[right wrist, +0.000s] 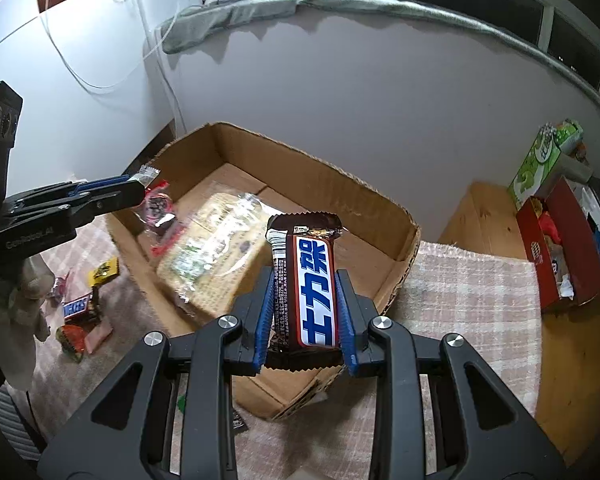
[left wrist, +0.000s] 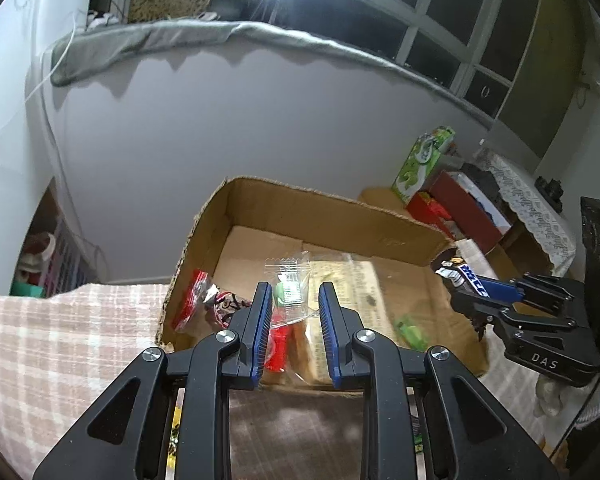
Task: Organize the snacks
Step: 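Lift the chocolate bar with the right tool while the left tool carries the clear candy toward the box, then open both tools over the box, dropping the chocolate bar and clear candy, then lower the right tool onto the yellow ball candy while the left tool approaches the printed candy cup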
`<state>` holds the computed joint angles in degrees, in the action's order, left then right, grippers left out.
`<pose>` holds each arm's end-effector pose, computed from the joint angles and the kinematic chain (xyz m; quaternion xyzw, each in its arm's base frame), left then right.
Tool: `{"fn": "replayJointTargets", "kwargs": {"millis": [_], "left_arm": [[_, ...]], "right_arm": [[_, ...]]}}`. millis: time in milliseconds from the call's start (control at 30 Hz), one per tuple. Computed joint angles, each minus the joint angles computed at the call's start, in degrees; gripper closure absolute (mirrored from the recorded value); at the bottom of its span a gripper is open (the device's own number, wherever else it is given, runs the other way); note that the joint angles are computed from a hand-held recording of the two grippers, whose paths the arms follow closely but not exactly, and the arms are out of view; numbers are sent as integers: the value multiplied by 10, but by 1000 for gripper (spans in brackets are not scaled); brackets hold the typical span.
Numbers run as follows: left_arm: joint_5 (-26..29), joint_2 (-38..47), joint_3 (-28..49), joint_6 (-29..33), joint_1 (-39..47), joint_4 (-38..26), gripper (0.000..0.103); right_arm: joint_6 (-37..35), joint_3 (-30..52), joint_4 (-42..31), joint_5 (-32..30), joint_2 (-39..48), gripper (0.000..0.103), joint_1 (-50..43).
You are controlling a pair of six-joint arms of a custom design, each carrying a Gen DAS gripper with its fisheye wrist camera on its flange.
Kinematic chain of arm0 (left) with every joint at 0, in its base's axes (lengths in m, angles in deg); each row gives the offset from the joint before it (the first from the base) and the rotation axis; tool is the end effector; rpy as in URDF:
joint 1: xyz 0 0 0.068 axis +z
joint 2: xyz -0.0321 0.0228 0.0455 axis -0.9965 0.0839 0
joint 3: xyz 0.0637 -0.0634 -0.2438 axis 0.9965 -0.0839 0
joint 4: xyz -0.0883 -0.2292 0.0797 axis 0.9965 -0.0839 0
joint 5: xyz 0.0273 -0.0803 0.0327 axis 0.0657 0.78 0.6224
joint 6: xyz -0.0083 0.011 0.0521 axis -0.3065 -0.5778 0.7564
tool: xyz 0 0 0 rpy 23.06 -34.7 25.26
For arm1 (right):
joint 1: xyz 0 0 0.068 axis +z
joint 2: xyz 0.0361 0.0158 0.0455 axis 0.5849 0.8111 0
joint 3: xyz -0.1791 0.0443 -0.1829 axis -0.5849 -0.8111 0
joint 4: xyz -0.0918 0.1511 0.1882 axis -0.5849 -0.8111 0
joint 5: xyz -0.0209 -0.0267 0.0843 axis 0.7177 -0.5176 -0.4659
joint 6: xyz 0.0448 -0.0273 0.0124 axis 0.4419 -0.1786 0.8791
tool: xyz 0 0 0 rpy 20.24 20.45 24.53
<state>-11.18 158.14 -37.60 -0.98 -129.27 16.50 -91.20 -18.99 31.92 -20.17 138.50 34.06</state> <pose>0.1943 -0.1664 0.1386 -0.1102 0.9141 -0.0893 0.3798 0.2973 0.0071 0.1579 -0.3311 0.8886 0.1396 0.2852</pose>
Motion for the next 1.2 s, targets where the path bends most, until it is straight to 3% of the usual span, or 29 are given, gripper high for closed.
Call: {"fn": "replayJointTargets", "kwargs": {"millis": [200, 267, 333, 667, 967, 1067, 1200], "left_arm": [[5, 21, 6, -5, 3, 0, 80], [8, 19, 8, -6, 5, -6, 76], [2, 10, 8, -11, 2, -14, 69], [-44, -84, -18, -50, -44, -77, 66], [-125, -208, -49, -148, -141, -210, 66], [-159, -243, -56, -204, -188, -269, 66], [-202, -265, -61, -326, -270, -371, 66]], "right_arm": [[10, 5, 18, 6, 27, 72, 2], [12, 5, 18, 3, 27, 52, 0], [12, -3, 19, -5, 14, 44, -4], [-3, -32, -19, -33, -60, 44, -24], [-47, -96, -69, -53, -166, 44, -41], [-63, -112, -94, -64, -198, 44, -50], [-91, -138, -131, -80, -244, 44, -62]]}}
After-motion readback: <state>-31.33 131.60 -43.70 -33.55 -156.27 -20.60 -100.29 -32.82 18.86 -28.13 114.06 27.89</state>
